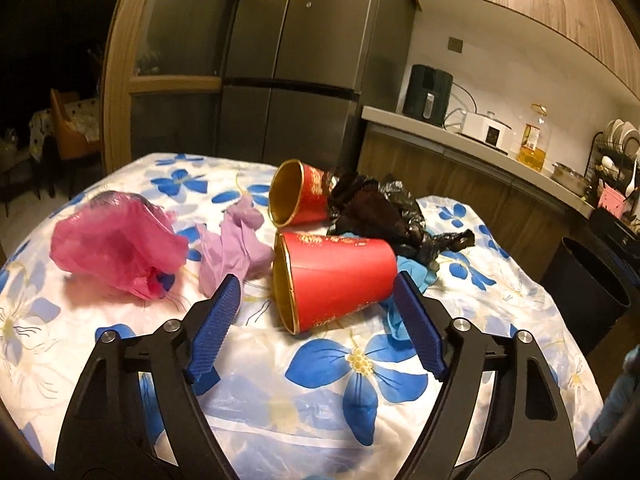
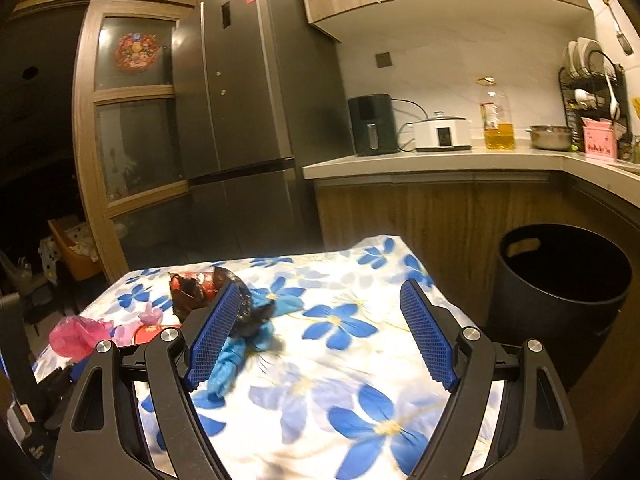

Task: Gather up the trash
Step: 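Grasp the red paper cup with the left gripper while the right grasps the black plastic bag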

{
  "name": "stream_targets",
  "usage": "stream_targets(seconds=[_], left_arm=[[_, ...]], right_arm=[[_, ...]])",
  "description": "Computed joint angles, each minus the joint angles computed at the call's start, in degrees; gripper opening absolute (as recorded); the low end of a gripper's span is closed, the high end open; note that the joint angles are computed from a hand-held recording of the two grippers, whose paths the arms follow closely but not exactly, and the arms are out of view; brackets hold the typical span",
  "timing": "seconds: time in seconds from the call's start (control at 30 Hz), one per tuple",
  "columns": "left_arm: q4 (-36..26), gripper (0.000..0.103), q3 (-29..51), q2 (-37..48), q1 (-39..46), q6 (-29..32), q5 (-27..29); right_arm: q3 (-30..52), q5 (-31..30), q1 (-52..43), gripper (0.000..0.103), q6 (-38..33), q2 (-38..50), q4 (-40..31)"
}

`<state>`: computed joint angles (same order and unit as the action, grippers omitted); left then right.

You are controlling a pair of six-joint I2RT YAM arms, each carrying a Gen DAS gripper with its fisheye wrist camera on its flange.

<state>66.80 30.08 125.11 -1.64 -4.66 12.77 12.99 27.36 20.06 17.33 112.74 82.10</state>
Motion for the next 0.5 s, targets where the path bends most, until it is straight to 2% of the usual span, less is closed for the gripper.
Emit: stream_targets(seconds=[0.23,0.33,0.4,0.5], left_arm=[[-7.21,0.058,4.76,0.65,0.88,0.97,4.63],[-9.92,0.047,6.54,0.88,1.39,1.23,6.58],[-11.35,0.034,7.46,1.13,1.63,1.72,7.75],[-12.82,0.021,8.26,1.45,2.27,2.26,10.15]], right_arm=[[6.15,-1.02,-0.07,0.08,-2.16,3.59,-2.5],[8.17,-1.22,-0.16,0.08,-2.56,4.59,-3.75],[9.62,-1.2,-0.11,0.08,-2.79,5.42,-4.65],[11.79,-1.1,0.17,0.08,-2.75,6.77,-6.17]])
